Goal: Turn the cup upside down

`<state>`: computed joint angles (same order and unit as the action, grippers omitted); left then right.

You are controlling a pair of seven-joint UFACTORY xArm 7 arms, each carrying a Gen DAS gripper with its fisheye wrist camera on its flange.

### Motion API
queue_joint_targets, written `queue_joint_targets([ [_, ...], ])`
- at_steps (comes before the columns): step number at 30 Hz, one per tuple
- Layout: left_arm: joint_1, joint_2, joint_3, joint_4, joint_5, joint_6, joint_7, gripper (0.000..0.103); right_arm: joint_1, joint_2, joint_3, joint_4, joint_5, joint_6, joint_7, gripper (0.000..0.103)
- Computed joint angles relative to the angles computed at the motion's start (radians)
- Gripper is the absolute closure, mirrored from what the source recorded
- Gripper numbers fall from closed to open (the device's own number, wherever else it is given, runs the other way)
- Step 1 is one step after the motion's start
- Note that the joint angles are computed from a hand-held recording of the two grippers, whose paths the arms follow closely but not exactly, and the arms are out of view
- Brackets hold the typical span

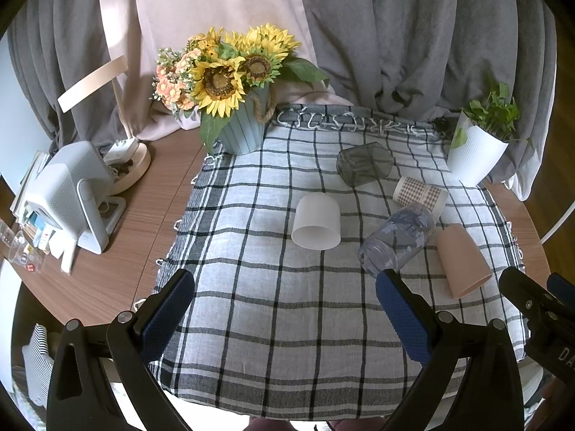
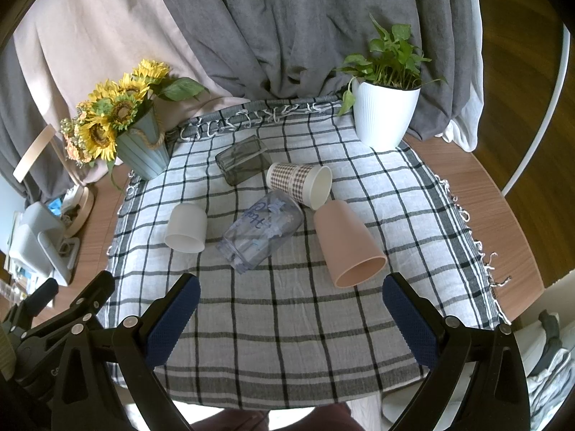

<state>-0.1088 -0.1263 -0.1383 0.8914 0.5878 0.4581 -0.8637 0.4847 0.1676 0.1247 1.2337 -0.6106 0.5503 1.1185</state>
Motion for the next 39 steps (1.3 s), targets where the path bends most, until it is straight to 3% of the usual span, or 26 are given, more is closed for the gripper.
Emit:
queue_joint_targets([
  [23,0.000,0.032,0.018,0.018,-0.018,0.006,0.041,0.000,0.004,0.037,-0.005,0.038,0.027,0.015,-0.020,0.001],
  [34,-0.029,0.101,0.038,0.102,-0.051,0.055,0.082,0.000,0.020,0.096,-0.019,0.112,0.092,0.055,-0.080,0.001],
  [39,-0.045,0.145,0.050,0.156,-0.061,0.083,0.072,0.000,0.004,0.144,-0.015,0.182,0.169,0.085,-0.180,0.001],
])
